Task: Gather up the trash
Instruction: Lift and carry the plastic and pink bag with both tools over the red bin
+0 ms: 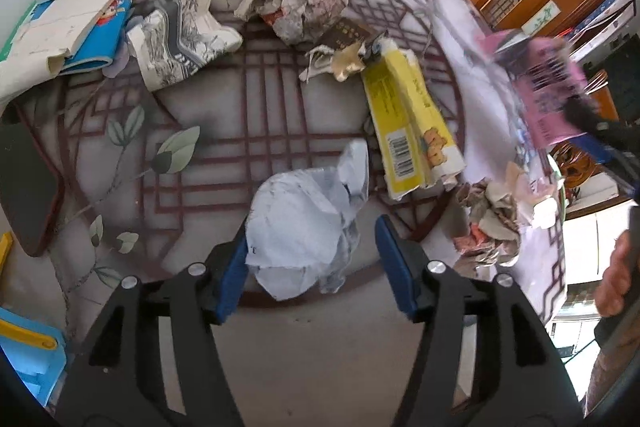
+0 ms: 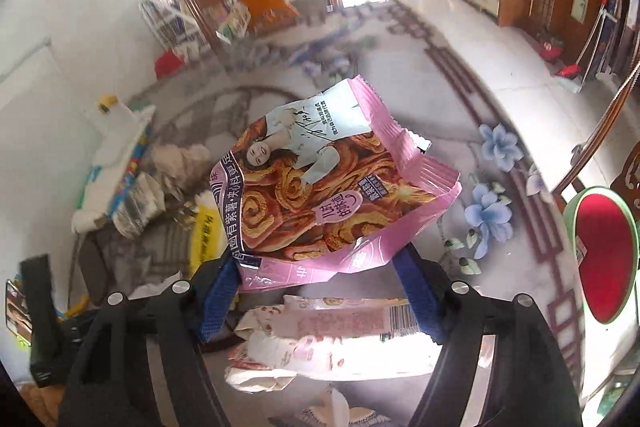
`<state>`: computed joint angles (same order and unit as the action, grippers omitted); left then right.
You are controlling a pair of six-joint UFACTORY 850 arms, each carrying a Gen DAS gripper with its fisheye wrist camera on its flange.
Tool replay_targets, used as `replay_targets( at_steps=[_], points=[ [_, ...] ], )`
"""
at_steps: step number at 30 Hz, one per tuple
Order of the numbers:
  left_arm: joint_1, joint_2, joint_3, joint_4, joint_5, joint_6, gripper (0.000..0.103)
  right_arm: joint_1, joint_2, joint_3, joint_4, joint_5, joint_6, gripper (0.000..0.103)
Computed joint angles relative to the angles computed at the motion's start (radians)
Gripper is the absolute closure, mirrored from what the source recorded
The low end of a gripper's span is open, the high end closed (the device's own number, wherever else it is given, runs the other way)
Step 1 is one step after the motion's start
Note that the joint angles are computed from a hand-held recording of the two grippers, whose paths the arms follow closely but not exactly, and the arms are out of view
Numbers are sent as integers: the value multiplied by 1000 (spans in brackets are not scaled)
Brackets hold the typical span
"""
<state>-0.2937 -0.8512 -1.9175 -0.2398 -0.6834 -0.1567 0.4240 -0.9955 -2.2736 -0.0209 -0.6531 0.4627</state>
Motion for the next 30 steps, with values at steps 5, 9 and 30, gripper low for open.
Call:
replay_targets(
  at_steps=[5, 9, 30],
  points=[
    [1, 20, 25, 9, 34, -21, 66, 21, 101, 155, -120, 122, 124, 32],
    [-1, 47, 44, 36, 83, -67, 67, 38, 131, 192, -208, 153, 175, 32],
    [-84, 51, -50, 98, 162, -99, 67, 11, 266, 397, -274, 233, 265, 32]
  ],
)
